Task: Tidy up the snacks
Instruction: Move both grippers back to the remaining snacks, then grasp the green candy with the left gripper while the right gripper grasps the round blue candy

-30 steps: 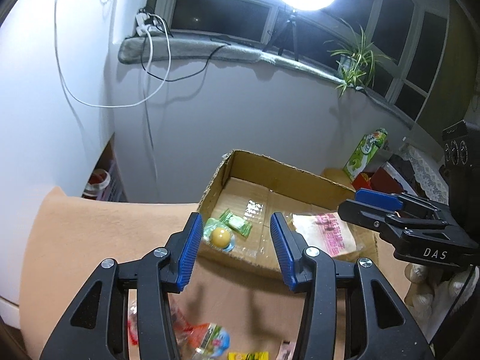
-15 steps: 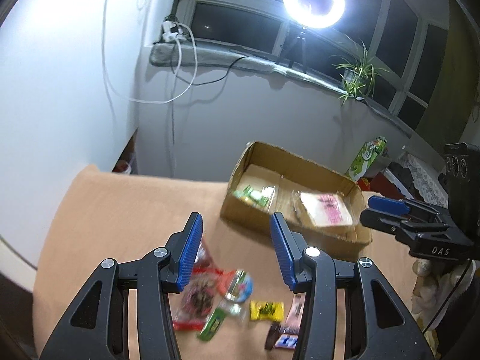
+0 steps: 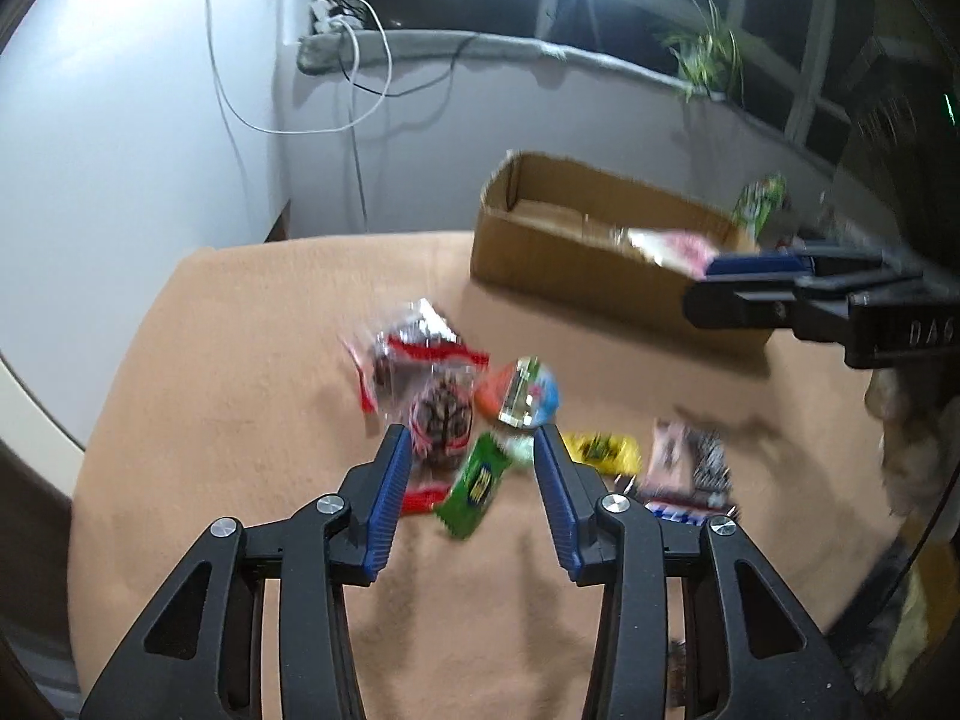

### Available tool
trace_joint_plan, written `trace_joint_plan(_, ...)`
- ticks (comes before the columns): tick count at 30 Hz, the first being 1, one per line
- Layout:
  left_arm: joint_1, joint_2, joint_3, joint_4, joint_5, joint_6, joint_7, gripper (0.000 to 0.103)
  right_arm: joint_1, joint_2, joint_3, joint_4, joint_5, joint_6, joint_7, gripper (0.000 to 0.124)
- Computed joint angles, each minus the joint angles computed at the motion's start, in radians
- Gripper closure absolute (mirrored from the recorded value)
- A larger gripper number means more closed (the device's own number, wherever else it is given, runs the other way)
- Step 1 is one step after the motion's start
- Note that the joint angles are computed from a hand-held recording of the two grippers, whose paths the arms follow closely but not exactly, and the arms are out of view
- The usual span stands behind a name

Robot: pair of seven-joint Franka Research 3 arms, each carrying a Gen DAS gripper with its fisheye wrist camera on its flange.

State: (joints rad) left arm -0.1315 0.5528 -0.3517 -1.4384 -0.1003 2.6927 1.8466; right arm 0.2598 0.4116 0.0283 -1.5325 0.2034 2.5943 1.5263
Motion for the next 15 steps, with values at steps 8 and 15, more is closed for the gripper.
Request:
trace_joint_plan(8,-0.002,0.028,-0.005,0.014,0.013,-0.024,0.045,0.076,-0.022,0.157,0.022,0.204,0.069,-0.138,0.01,0.065)
trace_joint_plan(15,-0.021,0.055,0.009,0.042,0.042,-0.056,0.056,0.076,0.0,0.275,0.007,0.378,0.023,-0.24,0.035,0.067)
